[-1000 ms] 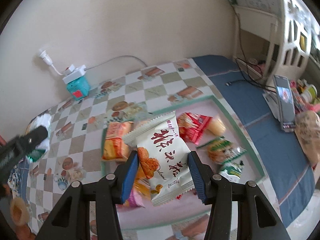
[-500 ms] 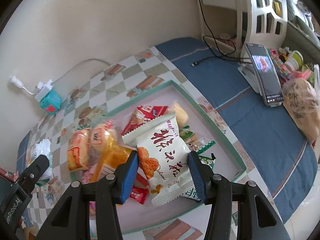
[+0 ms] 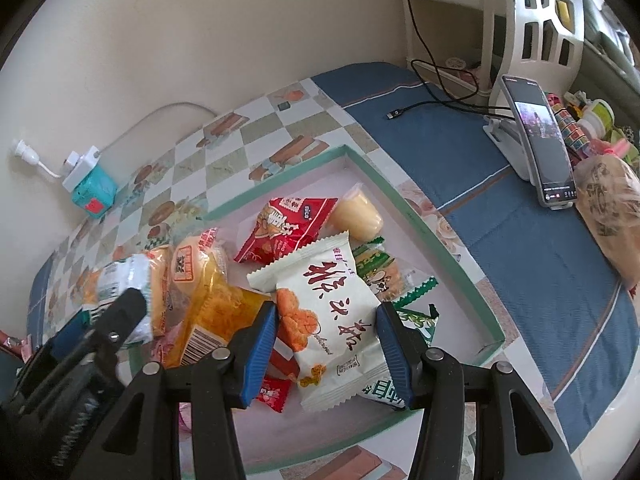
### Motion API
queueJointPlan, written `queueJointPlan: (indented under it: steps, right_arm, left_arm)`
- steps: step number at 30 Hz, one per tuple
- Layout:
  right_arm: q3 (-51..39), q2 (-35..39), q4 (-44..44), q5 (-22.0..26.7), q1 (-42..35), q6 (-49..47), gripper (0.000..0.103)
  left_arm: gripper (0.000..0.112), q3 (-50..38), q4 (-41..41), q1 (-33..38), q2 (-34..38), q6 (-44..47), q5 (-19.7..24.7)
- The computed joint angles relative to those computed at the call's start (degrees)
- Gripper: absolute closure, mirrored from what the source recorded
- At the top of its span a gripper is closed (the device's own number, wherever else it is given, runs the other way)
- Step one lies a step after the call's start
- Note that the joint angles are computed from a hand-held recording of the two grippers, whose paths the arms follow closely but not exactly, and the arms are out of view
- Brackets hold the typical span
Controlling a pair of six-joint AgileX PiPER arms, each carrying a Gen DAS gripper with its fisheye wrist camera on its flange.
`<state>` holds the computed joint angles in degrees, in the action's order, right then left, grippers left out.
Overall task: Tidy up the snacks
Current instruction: 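Carry the cookie packet and biscuit box over the white tray, then open both tools to drop the cookie packet and biscuit box into the tray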
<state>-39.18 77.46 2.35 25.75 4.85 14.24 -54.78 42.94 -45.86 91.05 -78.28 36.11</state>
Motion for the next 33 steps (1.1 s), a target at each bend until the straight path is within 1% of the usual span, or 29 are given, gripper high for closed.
queueJointPlan:
  steps: [2, 4, 6, 9, 11, 12, 13, 15, 16, 17, 18, 19, 22, 25, 26, 27, 28, 33]
  right_arm:
    - [-0.12, 0.46, -0.09, 0.14, 0.25, -0.08, 0.048]
    - [-0.26, 0.81, -2.14, 0.38, 0.78, 1.87, 0.048]
    - [-0.31, 0.99, -1.30, 0.42, 0.55, 0.91, 0.048]
    - [-0.38, 0.78, -1.67, 0.51, 0.73, 1.20, 0.048]
    - [-0.38, 0.67, -1.95, 0.62, 1.07, 1.50, 0.048]
    - [-0.41, 0.69, -2.28, 0.69, 1.28, 1.85, 0.048]
    - [-0.46, 0.73, -2.45, 0.72, 1.45, 2.02, 0.047]
    - [-0.40, 0.56, -2.46, 0.67, 1.77, 2.15, 0.042]
    - [-0.46, 0.58, -2.95, 0.68, 2.08, 2.66, 0.035]
    - [-0.47, 0.60, -4.05, 0.74, 2.59, 3.91, 0.031]
    - [-0.40, 0.61, -5.11, 0.76, 3.15, 5.01, 0.031]
    - [-0.31, 0.65, -5.65, 0.79, 3.60, 5.50, 0.030]
    - [0.01, 0.82, -8.23, 0.88, 4.85, 8.18, 0.023]
    - [0.63, 0.49, -11.63, 0.90, 6.31, 11.55, 0.022]
    - [0.85, 0.32, -12.56, 0.90, 6.71, 12.52, 0.014]
    - [1.21, 0.11, -14.19, 0.95, 7.46, 14.25, 0.009]
    - [1.52, -0.12, -15.29, 0.92, 8.03, 15.52, 0.000]
    - [3.20, -1.92, -19.29, 1.03, 11.24, 20.47, 0.000]
  left_arm:
    - [0.054, -0.18, -1.04, 0.51, 1.11, 0.97, -0.96]
    - [0.050, -0.40, -2.61, 1.08, 1.54, 2.26, -1.07]
    - [0.047, 0.02, -1.85, 1.08, 1.06, 1.65, -1.22]
    - [0.046, 0.33, -1.54, 0.92, -0.18, 1.78, -0.50]
    - [0.042, 0.54, -1.39, 0.86, -1.22, 1.79, 0.50]
    - [0.035, 0.67, -1.54, 0.88, -1.77, 1.96, 1.02]
    - [0.033, 0.93, -1.49, 0.91, -2.48, 1.85, 1.64]
    - [0.033, 1.75, -1.01, 1.15, -4.28, 0.89, 3.01]
    - [0.030, 2.34, -1.17, 1.54, -5.38, 0.39, 3.85]
    - [0.028, 2.77, -1.30, 1.94, -6.06, -0.02, 4.32]
    - [0.022, 3.36, -1.42, 2.44, -6.81, -0.70, 4.74]
    - [0.020, 4.34, -1.80, 3.28, -7.85, -1.61, 5.17]
    - [0.018, 6.22, -4.14, 5.63, -9.22, -1.88, 5.67]
    - [0.012, 7.73, -5.97, 7.09, -9.46, -3.02, 7.73]
    - [0.011, 8.23, -6.76, 7.49, -9.48, -3.14, 8.40]
    - [0.011, 8.74, -7.47, 7.83, -9.50, -3.37, 9.04]
    - [0.011, 9.22, -8.01, 8.06, -9.60, -3.54, 9.57]
    - [0.011, 12.31, -8.60, 7.45, -12.60, -5.49, 11.27]
